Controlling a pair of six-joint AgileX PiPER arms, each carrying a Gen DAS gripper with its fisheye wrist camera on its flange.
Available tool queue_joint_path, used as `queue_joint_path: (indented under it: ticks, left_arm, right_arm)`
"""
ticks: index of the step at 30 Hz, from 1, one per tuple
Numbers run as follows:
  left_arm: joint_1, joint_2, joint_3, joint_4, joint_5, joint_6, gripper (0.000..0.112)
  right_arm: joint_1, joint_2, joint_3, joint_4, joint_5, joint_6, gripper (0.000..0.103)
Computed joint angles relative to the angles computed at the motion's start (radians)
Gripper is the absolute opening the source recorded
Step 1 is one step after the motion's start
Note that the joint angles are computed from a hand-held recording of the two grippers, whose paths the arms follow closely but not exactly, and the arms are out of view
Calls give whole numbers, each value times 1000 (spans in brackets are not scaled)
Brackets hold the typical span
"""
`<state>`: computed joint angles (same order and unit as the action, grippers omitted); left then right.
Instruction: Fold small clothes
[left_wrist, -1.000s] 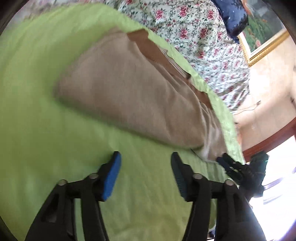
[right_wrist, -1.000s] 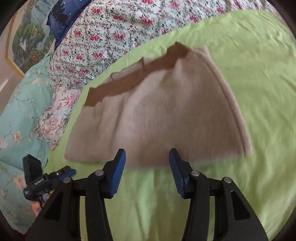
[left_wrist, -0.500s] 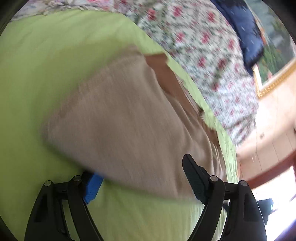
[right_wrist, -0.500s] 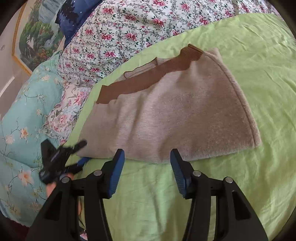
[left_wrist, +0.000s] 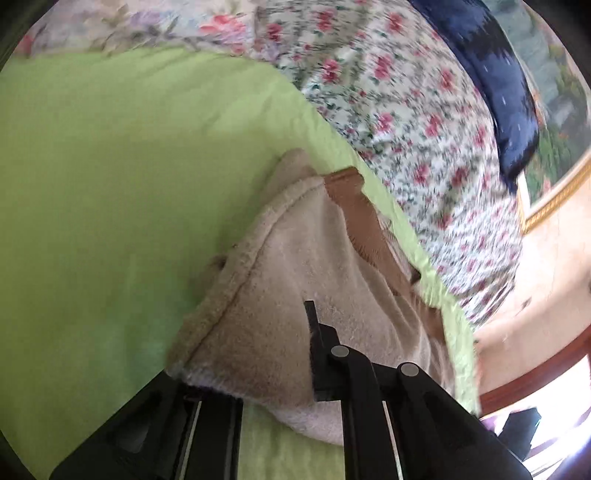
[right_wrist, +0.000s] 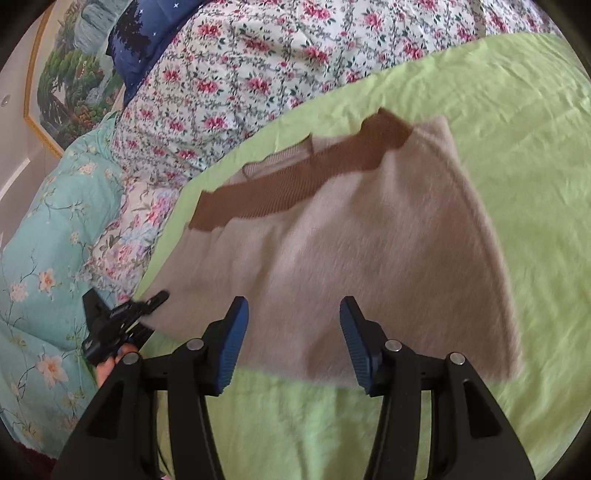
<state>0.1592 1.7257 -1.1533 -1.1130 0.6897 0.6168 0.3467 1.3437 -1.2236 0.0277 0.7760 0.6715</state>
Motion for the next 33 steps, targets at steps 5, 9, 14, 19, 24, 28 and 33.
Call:
queue_joint_path:
  ticks: [5,9,14,19,24,28,33]
  left_arm:
    - [-125,-124,-41,132,-68,-25,9]
    - [-285,-127,-140,195,-90,-37,9]
    - [-506,-27,-246,309,-139,-80,9]
    - [-614,71,-286,414,-151,-145,9]
    - [-638,82,-256,433,-176,-145,10]
    - [-656,77,-250,495,-197,-185,11]
    - [-662,58,-252,564,-194,-235,12]
  right_arm:
    - [-89,52,-78,103,28,-133,53]
    - [-179,99,-152,237,65,-265,53]
    - [-349,194,-217,608,128,-520,54]
    - [-371,300,-301,689,169,-571,63]
    - [-340,420,-392,720,174,-592,66]
    - [-306,519,-488,688,167,-566,65]
    - [-273,594,-608,616,174,-505,26]
